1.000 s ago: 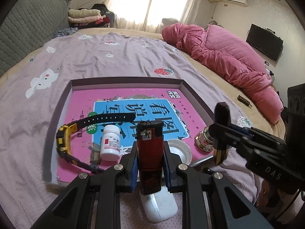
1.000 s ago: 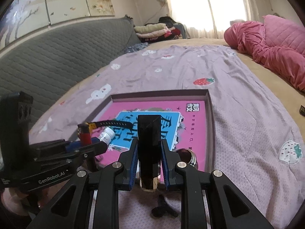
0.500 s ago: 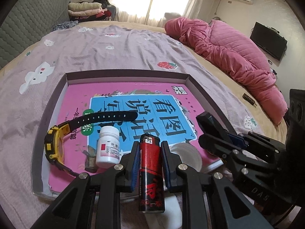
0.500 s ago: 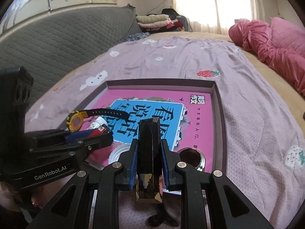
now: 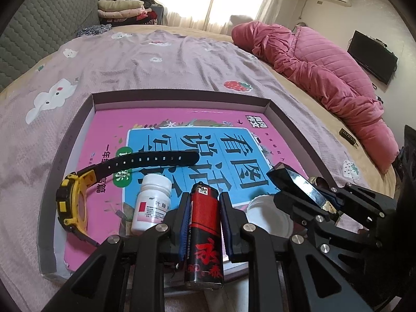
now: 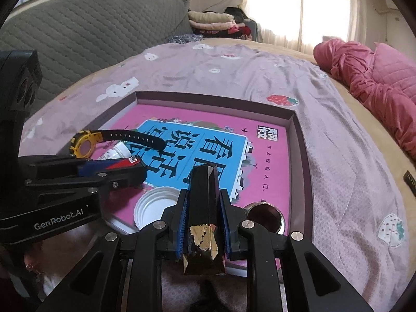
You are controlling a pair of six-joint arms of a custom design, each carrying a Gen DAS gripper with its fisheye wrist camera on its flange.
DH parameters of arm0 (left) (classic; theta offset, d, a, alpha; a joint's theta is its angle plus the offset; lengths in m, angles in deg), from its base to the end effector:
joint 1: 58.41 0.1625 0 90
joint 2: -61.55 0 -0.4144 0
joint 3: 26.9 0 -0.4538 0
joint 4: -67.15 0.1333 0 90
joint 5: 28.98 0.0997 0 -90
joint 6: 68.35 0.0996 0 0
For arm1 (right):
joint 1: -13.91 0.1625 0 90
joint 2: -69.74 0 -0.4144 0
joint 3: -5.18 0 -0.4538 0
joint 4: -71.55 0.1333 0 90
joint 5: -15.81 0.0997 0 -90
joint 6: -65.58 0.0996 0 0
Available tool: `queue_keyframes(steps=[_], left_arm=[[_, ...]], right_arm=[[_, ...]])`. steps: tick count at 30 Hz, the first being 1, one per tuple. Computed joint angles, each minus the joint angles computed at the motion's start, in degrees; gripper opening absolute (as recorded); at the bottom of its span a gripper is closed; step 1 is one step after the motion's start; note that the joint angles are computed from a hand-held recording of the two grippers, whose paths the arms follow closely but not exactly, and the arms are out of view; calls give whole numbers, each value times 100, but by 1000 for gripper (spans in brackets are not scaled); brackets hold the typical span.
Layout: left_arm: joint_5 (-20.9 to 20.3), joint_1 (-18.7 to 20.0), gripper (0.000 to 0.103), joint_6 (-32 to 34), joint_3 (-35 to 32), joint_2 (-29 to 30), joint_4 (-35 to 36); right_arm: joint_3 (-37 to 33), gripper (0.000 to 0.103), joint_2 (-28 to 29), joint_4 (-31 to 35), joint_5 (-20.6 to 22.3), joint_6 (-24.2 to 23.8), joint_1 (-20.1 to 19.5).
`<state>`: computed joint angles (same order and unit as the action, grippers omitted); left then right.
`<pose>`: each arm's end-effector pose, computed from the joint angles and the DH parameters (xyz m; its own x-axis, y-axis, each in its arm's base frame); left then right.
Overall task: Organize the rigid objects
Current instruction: 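Lower the red lighter into the box with left while right lowers the black-gold tube beside it, then open the left tool to release the lighter while right releases the tube into the white cap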
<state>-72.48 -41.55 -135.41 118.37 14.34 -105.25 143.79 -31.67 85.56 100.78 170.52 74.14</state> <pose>-0.2231 -0.2824 -0.0756 -0.8534 0.0217 -0.5208 0.3479 0.7678 -0.5380 -0.0078 -0.2996 0.1546 -0.6039 -0.5385 0.5877 -0.7620 0.6062 -0.2275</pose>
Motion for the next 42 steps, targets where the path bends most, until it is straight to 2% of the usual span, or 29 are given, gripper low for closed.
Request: queue_keyframes(steps=[4,15,18,30,39,42], left_arm=[[10,34,22,40,-38,30,32],[38,-75,22,-76,33,-34,33],[71,-143,22,-150,87,-97,53],[101,-285,22,-326,166,-246,227],[120,-487,22,-563,268,-450,546],[114,-562,22,-702,297,-521,719]], right_arm=[[-25,23,38,-24,4,34,12],[-262,23,273,621,-284,286,-139],[-276,24,309,787,-410,203,-165],[-258,27,368,870,-401,80,-163],[-155,29,183,911,-515,-96,-245],[-119,33,101,924,-537,-139,-263]])
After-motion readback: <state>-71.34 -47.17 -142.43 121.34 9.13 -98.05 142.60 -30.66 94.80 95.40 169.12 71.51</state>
